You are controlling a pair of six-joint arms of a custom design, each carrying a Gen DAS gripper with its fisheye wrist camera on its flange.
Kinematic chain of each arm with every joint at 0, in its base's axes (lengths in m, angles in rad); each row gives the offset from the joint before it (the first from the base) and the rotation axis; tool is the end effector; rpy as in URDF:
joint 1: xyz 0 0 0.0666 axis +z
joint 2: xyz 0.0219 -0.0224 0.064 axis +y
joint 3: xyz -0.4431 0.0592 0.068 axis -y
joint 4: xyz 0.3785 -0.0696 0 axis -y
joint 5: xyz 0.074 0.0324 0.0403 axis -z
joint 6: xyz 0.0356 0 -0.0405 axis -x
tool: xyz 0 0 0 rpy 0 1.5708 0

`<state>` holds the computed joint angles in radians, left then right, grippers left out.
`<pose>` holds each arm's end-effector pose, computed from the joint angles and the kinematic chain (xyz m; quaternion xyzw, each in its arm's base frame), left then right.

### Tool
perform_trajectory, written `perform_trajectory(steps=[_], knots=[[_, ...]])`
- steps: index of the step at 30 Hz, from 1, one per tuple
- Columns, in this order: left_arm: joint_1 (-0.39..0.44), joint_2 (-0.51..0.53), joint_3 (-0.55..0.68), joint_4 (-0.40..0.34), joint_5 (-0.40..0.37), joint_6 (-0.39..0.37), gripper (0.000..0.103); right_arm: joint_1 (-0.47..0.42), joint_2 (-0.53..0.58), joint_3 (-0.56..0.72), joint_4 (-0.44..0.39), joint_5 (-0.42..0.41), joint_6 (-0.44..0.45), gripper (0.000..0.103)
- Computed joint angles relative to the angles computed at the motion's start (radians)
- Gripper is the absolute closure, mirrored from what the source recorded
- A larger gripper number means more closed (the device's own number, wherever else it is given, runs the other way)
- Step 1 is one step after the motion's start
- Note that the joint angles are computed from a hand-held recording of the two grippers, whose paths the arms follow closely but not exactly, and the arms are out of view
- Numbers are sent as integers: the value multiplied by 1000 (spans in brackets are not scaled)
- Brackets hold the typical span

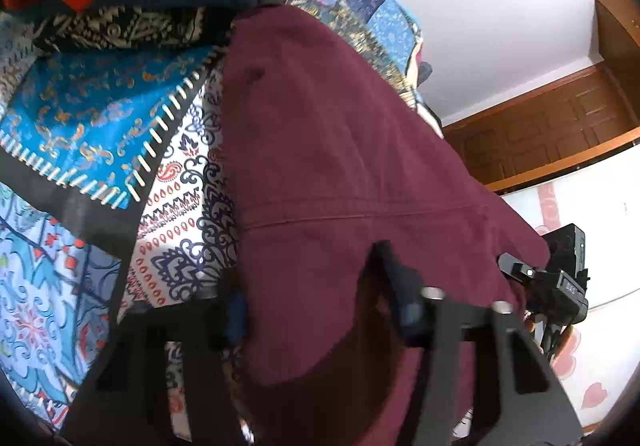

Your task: Fold large clothes

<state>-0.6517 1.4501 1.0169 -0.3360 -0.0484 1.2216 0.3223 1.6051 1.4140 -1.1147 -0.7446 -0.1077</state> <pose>0.3651 -0.2768 0.3434 -0.2678 0.8807 -0.3010 0.2490 0.4693 0.1817 0.4025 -0.1467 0.9129 0.3785 0.0433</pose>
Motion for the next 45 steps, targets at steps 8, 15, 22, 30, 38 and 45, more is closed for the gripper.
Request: perform_trajectory(steps=[8, 15, 22, 30, 38, 45], knots=[[-63, -95, 94, -164, -128, -114, 74, 29, -51, 46, -20, -2, 9, 57], [-75, -189, 192, -271, -265, -222, 75, 76, -100, 124, 31, 0, -23, 57], [-54, -271, 281, -357, -398, -347, 75, 148, -95, 247, 114, 2, -82, 57], [141, -341, 321, -434, -355, -478, 75, 269, 47, 455, 175, 32, -129, 57], [485, -336, 296, -441, -121, -627, 75, 364, 243, 646, 225, 37, -200, 57], [654, -194, 265, -474, -92, -660, 70, 419, 409, 787, 211, 116, -214, 57]])
